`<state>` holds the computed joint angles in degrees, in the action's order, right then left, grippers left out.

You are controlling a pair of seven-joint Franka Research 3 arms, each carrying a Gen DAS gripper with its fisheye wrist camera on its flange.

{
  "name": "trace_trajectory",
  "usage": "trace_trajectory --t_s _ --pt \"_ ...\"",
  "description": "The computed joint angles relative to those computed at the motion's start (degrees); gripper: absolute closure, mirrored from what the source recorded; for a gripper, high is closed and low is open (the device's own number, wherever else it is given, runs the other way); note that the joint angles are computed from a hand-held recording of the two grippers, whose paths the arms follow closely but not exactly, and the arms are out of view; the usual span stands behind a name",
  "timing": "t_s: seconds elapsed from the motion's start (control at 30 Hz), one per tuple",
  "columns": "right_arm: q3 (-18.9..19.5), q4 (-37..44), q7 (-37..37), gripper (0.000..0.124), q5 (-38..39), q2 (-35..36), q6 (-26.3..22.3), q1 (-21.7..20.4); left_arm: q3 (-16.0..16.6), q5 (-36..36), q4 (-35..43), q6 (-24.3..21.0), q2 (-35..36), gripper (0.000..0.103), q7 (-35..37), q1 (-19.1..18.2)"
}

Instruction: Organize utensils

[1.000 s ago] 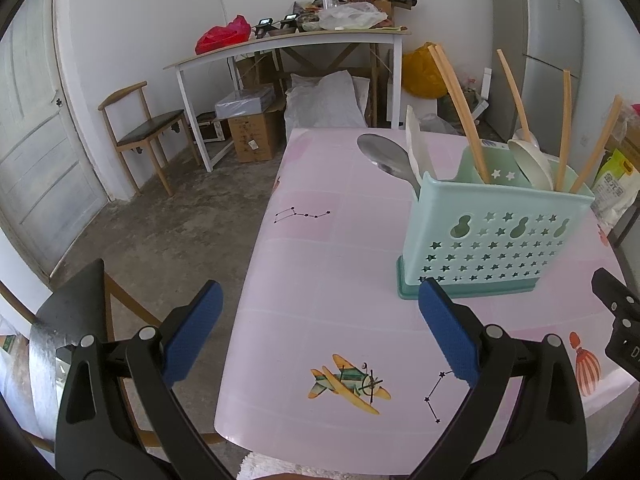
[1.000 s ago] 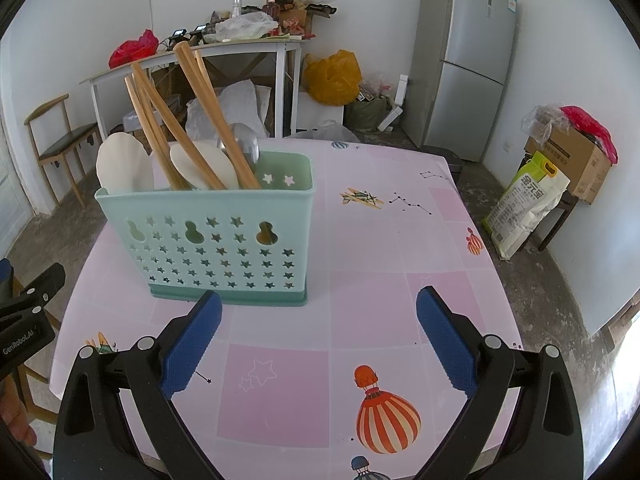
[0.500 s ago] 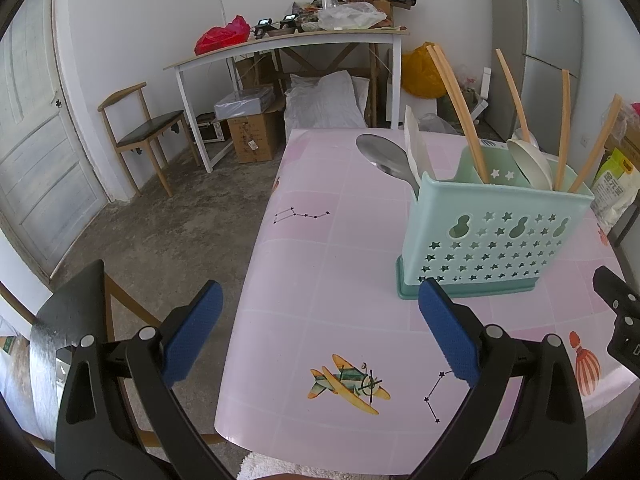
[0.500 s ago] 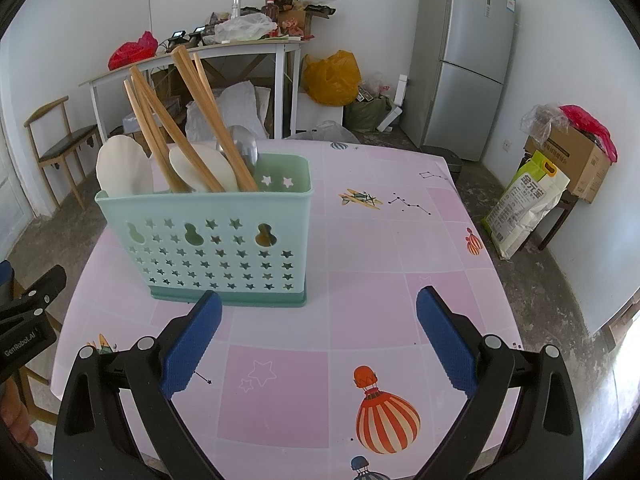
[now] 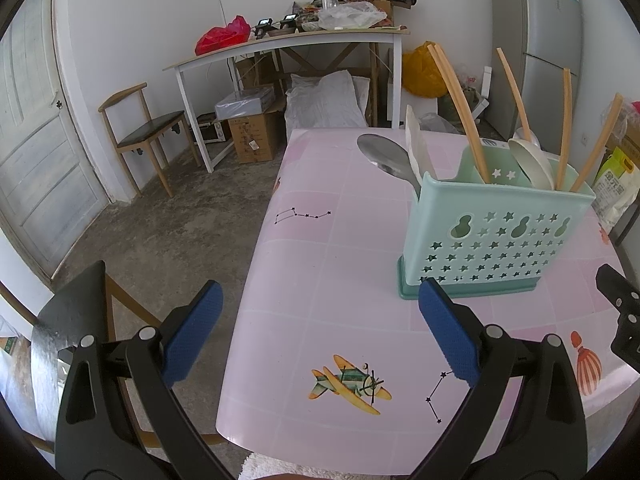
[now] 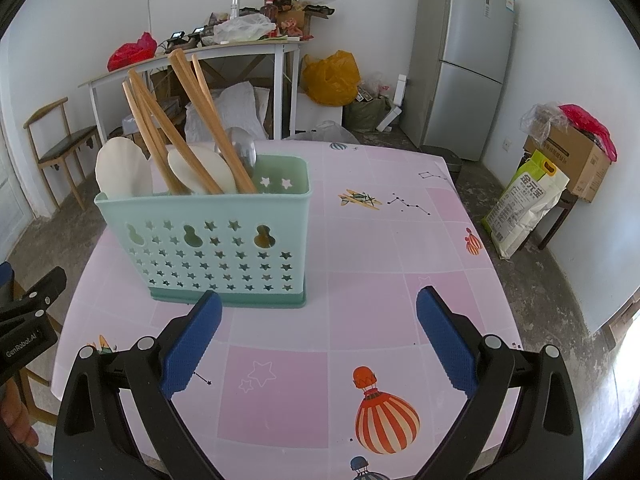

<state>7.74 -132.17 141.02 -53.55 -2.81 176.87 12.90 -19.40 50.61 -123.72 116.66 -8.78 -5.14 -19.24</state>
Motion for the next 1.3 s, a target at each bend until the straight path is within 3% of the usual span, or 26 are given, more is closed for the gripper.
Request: trace_trajectory --t_s 1.3 --pt "0.00 -0.09 -0.10 0.029 0.14 -0.03 0.07 -0.06 0.06 -0.13 -0.50 0.46 -0.51 0.009 0.28 0.25"
